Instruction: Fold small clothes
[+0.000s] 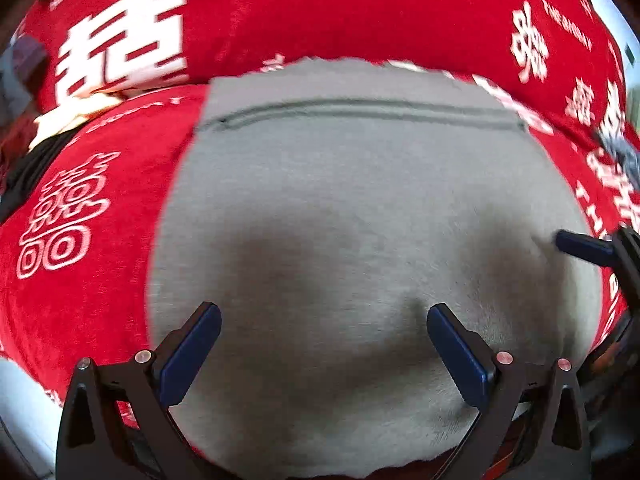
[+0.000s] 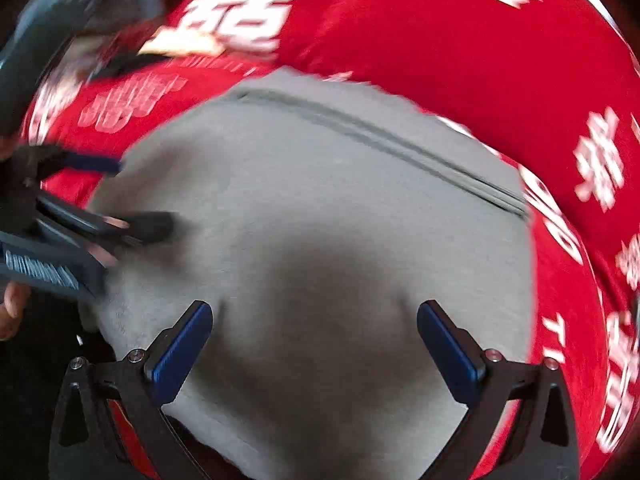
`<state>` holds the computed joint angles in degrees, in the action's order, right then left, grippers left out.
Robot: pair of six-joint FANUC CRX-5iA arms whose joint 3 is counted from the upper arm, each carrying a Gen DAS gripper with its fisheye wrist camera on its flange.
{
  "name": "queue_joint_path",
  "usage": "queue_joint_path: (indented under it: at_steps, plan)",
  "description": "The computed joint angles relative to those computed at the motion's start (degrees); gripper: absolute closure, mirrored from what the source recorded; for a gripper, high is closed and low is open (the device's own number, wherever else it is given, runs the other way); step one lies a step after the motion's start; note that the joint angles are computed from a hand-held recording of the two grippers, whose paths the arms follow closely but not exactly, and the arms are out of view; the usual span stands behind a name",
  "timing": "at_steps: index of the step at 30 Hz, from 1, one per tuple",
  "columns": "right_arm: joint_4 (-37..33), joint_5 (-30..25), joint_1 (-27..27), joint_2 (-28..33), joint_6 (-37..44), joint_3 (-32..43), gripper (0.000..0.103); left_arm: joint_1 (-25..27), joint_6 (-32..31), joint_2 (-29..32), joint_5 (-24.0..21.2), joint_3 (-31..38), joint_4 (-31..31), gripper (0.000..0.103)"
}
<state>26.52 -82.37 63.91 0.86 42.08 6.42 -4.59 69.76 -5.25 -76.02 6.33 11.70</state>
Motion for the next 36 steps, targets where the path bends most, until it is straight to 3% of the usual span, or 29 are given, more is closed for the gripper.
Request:
queue_joint_path:
  at_steps: [1, 3, 11, 16, 17, 20, 23, 27, 31, 36]
  plan:
    - [-1.15, -0.01, -0.38, 0.36, 0.58, -0.01, 0.001, -0.81, 0.50, 0.81, -0.68, -0.02, -0.94, 0.000]
    - [-0.53, 2.52, -0.48, -1.80, -1.05, -2.61, 0.001, -0.32, -1.48, -1.54, 3.10, -3.38, 0.01, 0.000]
    - [0.10, 1.45, 0.54, -11.08, -5.92, -10.96, 0.001, 6.41, -11.09, -3.40, -0.81, -5.85, 3.55, 0.000]
    - [2.12, -4.44, 4.06, -11.62, -4.13, -12.49, 0.001, 10.35, -13.32, -2.87, -5.99, -4.58, 2.79, 0.000]
    - [2.28, -5.53, 4.63, -12.13, -4.92, -12.80, 0.001, 10.12, -12.37, -3.25, -5.88, -4.14, 0.32, 0.000]
    - [4.85, -8.42, 6.57, -12.27, -6.97, -12.53, 0.000, 12.36, -12.29, -4.55, -7.24, -4.75, 0.58, 0.000]
    - [8.53, -4.81, 8.76, -12.64, -7.18, -12.40, 0.000, 11.55, -14.94, -6.94, -5.58, -5.85, 1.93, 0.000]
    - [8.65, -0.84, 9.08, -8.91, 1.11, -9.86, 0.001, 5.03, -17.29, -8.00, -3.06, -6.21, 2.68, 0.000]
    - [5.73, 0.81, 7.16, -5.21, 9.05, -7.97, 0.001, -0.90, -10.85, -4.02, -2.69, -3.33, -2.18, 0.000]
    - [-0.47, 1.46, 2.75, -6.99, 9.28, -7.69, 0.001, 0.79, -7.18, -2.61, -1.52, -3.07, -0.60, 0.000]
